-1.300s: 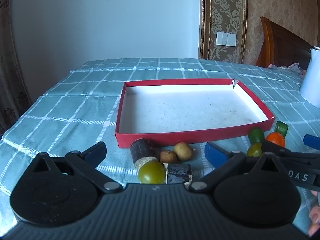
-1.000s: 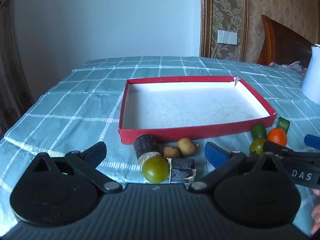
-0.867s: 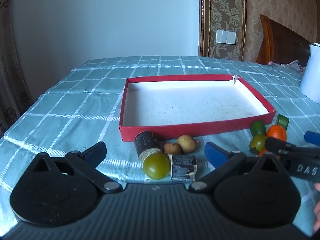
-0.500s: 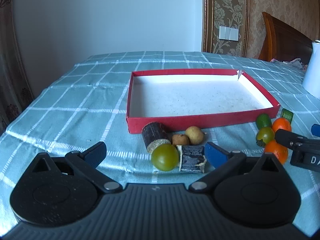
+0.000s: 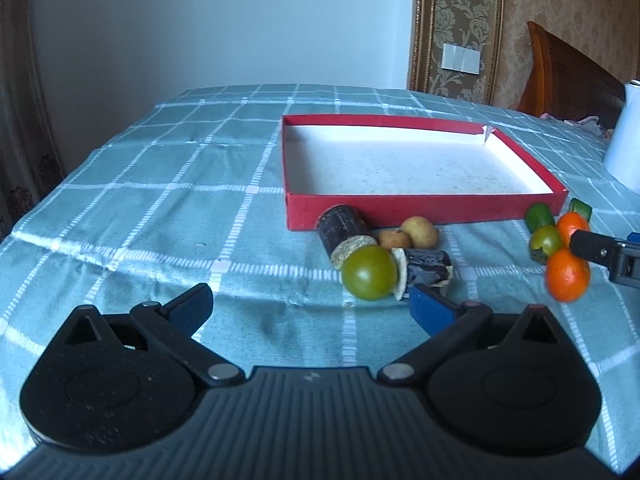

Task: Organize fruits
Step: 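Move the right tool toward the mandarin in front of the tray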

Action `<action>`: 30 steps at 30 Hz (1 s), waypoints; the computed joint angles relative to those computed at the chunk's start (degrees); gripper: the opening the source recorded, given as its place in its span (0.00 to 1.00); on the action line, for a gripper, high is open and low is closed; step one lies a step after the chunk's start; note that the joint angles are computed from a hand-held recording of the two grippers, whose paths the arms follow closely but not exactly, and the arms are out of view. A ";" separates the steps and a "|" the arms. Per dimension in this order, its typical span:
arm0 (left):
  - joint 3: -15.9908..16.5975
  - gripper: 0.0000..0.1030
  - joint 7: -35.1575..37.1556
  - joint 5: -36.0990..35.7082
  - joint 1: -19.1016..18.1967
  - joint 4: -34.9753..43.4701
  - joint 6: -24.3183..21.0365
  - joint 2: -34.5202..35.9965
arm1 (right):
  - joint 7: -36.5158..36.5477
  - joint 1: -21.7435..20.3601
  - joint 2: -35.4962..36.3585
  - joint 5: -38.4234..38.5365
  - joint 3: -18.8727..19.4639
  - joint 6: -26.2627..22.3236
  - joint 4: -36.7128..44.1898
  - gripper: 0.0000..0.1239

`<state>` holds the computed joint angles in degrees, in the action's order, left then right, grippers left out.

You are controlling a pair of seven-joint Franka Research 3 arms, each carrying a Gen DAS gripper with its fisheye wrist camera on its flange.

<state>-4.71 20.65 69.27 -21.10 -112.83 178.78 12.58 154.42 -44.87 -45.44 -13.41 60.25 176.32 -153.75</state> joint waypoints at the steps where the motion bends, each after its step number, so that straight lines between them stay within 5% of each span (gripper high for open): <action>1: -0.17 1.00 0.38 -0.31 0.09 0.01 0.23 0.09 | 0.14 -0.06 -0.22 0.02 0.08 -0.08 -0.05 0.83; 15: -1.01 1.00 10.05 -9.70 -0.85 -0.13 0.80 1.22 | -0.40 1.10 1.28 -1.32 -1.68 -1.27 -0.16 0.83; 23: 1.76 1.00 9.40 -8.37 -3.92 0.34 1.42 1.32 | 0.29 2.64 -0.16 -1.78 -3.27 -1.28 -2.03 0.83; 30: 1.03 1.00 11.45 -10.99 -3.41 0.30 0.77 1.80 | -2.29 3.98 1.59 -1.84 -3.78 1.40 -2.25 0.83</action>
